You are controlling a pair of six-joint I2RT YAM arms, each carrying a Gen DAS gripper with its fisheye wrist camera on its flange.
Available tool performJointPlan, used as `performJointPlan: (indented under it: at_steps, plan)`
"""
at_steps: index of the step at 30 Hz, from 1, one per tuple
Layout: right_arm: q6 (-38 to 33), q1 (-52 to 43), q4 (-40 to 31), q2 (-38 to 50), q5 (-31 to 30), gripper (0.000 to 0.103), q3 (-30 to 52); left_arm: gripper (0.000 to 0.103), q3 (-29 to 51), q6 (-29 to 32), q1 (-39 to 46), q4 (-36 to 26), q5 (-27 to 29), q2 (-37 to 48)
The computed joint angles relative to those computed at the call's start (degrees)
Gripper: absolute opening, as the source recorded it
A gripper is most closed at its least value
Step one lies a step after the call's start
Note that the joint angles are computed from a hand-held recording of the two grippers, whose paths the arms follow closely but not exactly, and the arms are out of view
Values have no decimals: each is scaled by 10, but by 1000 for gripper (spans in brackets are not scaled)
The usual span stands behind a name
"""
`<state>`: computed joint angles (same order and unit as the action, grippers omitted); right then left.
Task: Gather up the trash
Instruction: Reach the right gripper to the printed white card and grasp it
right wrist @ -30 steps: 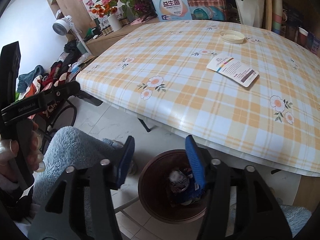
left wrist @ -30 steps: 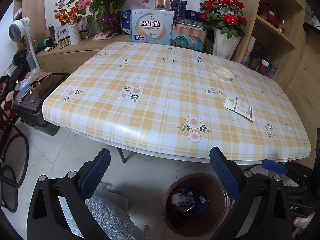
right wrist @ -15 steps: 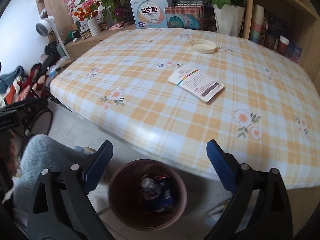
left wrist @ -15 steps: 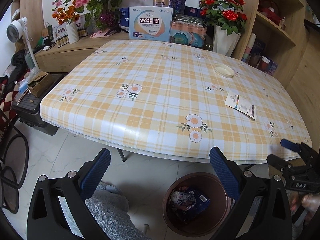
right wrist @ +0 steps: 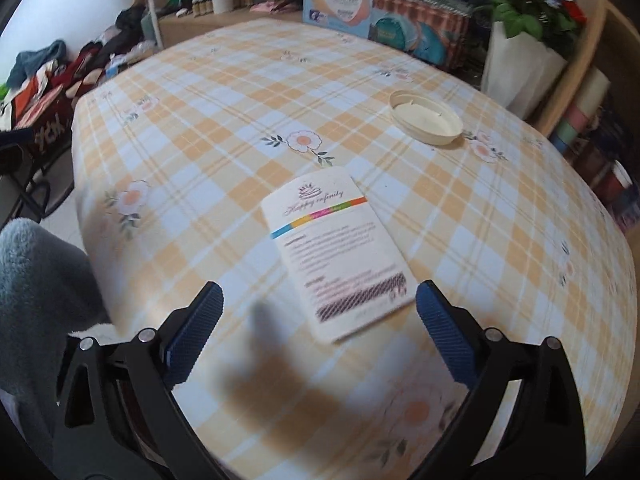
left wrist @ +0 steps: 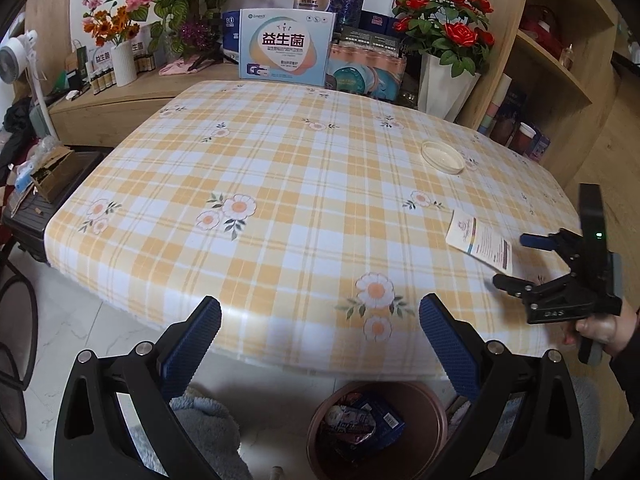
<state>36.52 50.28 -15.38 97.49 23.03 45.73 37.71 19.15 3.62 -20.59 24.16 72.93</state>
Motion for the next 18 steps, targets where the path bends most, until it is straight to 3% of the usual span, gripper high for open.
performJointPlan:
  at_steps: [6,11,15,18]
  plan:
    - [-92,-82,53,61,-82,95,25,97,38,-46,-45,42,-18,78]
    - [-120,-110,74,64,-125,95,24,97,64,-71,-78,62,-29,133]
    - [-130,-116,79,42,-131,78,6,97,75,-82,-108,73,-39,155]
    - [-130,-116,87,23,-137,74,-14,97,77,-81,-130,81,-49,159]
